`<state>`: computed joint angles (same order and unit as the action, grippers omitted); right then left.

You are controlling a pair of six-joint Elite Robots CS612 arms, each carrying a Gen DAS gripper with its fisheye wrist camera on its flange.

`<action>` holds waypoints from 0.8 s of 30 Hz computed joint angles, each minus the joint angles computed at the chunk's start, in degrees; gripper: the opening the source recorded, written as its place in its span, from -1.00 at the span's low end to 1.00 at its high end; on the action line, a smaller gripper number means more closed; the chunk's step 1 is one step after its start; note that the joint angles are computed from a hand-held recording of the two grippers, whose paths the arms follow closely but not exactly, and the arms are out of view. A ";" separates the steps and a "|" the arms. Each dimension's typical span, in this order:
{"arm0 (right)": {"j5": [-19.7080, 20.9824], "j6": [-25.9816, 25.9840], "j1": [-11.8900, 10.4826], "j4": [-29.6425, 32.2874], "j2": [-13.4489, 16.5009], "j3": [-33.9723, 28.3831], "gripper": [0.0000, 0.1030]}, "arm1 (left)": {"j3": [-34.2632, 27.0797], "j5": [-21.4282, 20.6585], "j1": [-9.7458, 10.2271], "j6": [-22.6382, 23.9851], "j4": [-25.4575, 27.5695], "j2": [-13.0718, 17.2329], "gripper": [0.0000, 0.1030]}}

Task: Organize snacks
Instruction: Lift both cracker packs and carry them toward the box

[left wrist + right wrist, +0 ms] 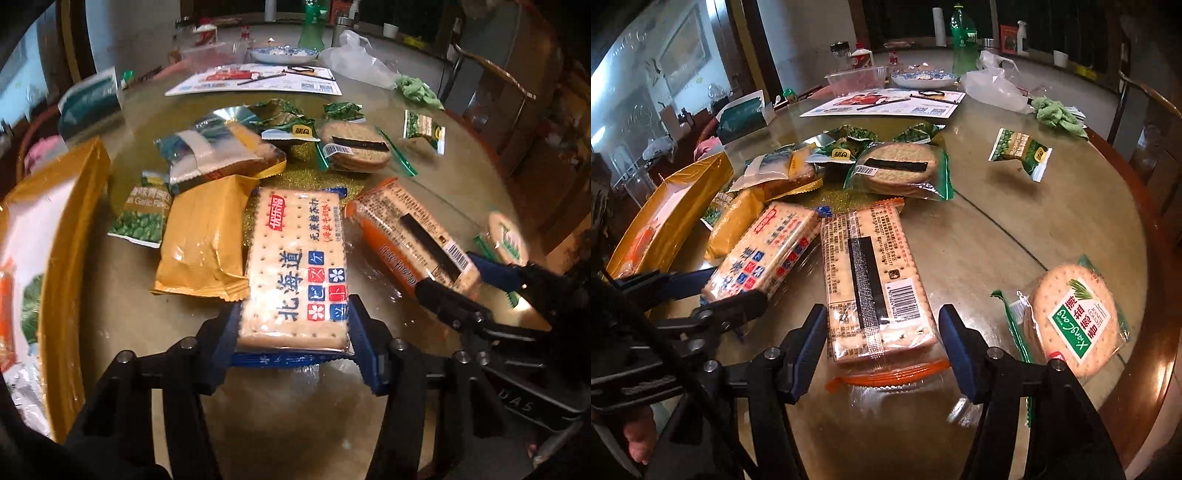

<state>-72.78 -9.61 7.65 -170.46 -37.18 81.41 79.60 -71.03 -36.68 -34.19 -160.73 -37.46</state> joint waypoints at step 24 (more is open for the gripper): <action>-3.41 1.18 1.46 -1.93 -1.83 3.47 0.15 | 14.00 1.80 -3.83 -2.93 -7.91 -6.08 0.12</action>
<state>-76.20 -8.43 9.10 -172.38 -39.01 84.87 93.59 -69.23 -40.51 -37.13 -168.64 -43.55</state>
